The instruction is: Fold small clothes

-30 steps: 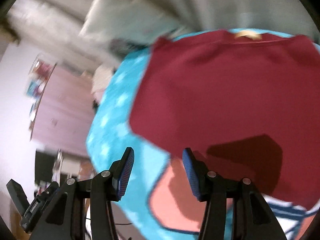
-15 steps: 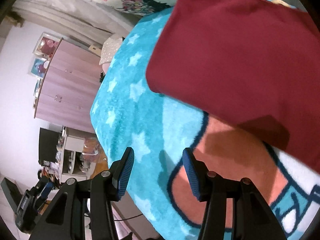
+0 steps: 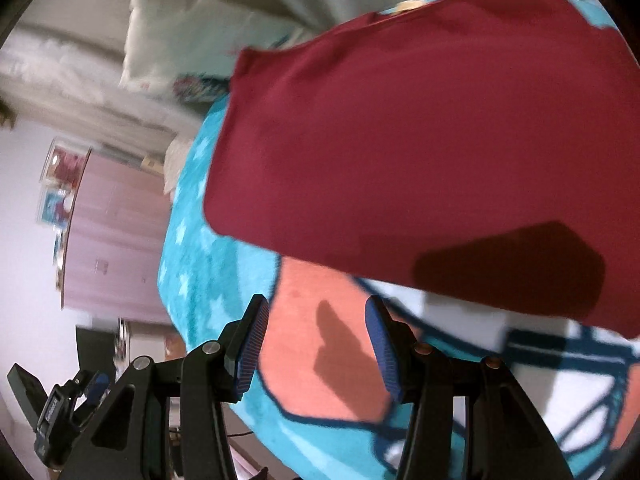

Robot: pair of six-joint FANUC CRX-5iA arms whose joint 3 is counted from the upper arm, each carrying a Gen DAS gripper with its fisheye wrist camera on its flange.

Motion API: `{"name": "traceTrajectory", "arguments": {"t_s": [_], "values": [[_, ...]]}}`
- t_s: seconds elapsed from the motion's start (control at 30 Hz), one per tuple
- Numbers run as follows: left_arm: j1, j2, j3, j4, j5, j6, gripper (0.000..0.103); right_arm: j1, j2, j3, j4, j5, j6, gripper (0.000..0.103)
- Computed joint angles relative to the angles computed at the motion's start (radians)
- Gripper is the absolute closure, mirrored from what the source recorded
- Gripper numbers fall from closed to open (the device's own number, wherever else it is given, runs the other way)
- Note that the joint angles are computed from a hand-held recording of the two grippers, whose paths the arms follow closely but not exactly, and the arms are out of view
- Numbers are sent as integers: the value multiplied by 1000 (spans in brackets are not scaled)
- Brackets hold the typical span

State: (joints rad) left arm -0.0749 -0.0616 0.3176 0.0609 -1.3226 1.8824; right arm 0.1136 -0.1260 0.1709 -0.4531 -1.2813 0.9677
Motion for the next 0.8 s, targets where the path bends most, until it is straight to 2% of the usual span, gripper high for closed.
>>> {"name": "traceTrajectory", "arguments": {"t_s": [0.27, 0.5, 0.63, 0.8], "values": [[-42, 122, 18, 186, 52, -76, 34, -47, -138, -112, 93, 14, -102, 48], [-117, 320, 116, 322, 61, -195, 34, -152, -251, -205, 132, 1, -204, 45], [-122, 410, 188, 369, 29, -229, 34, -205, -270, -233, 102, 25, -248, 45], [-90, 483, 288, 389, 34, -256, 34, -207, -228, -226, 131, 87, -260, 44]]}}
